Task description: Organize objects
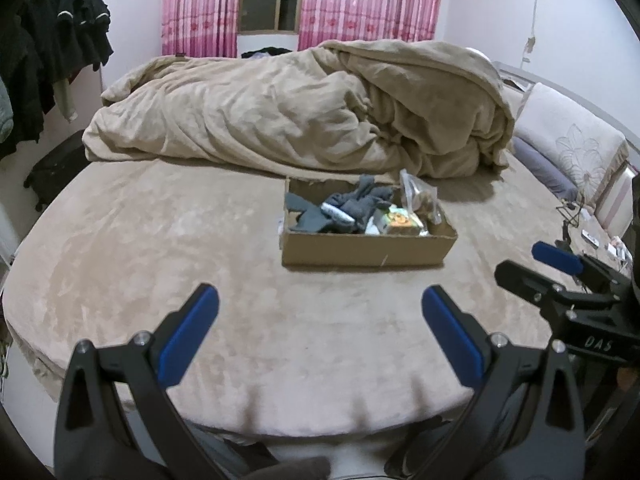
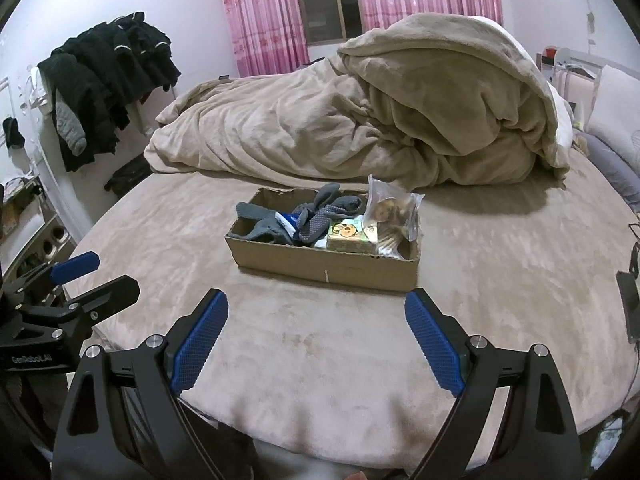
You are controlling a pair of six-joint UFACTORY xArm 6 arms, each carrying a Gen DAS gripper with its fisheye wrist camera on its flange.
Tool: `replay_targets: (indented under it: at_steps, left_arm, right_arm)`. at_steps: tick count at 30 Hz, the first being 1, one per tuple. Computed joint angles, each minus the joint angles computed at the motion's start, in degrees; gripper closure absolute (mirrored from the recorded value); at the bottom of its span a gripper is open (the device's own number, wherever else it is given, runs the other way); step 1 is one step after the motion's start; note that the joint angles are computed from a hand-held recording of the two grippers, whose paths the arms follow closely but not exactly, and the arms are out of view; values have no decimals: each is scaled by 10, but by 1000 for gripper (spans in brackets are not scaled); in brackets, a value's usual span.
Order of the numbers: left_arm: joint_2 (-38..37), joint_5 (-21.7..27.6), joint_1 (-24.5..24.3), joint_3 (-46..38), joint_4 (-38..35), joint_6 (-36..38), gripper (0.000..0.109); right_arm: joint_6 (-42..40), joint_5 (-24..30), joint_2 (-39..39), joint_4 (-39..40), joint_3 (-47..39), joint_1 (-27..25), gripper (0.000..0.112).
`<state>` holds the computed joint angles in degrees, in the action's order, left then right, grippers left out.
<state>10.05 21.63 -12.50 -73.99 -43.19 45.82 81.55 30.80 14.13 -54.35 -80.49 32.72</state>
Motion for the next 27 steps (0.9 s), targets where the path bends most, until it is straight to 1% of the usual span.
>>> replay_targets:
  at_steps: [4, 6, 12, 27]
  left_arm:
    - [-1, 2, 3, 1, 21, -16, 6]
    - [-4, -8, 1, 6, 25, -16, 6]
    - [-5, -7, 4, 3, 2, -8, 6]
    - [-13, -23, 2, 10, -13, 4, 6]
  right_arm:
    - [2, -1, -1, -2, 1, 0, 20]
    - [-1, -1, -2, 0, 2, 0, 20]
    - [-3, -1, -2, 0, 0, 1, 20]
    - [-10, -2, 0, 10, -8, 6, 20]
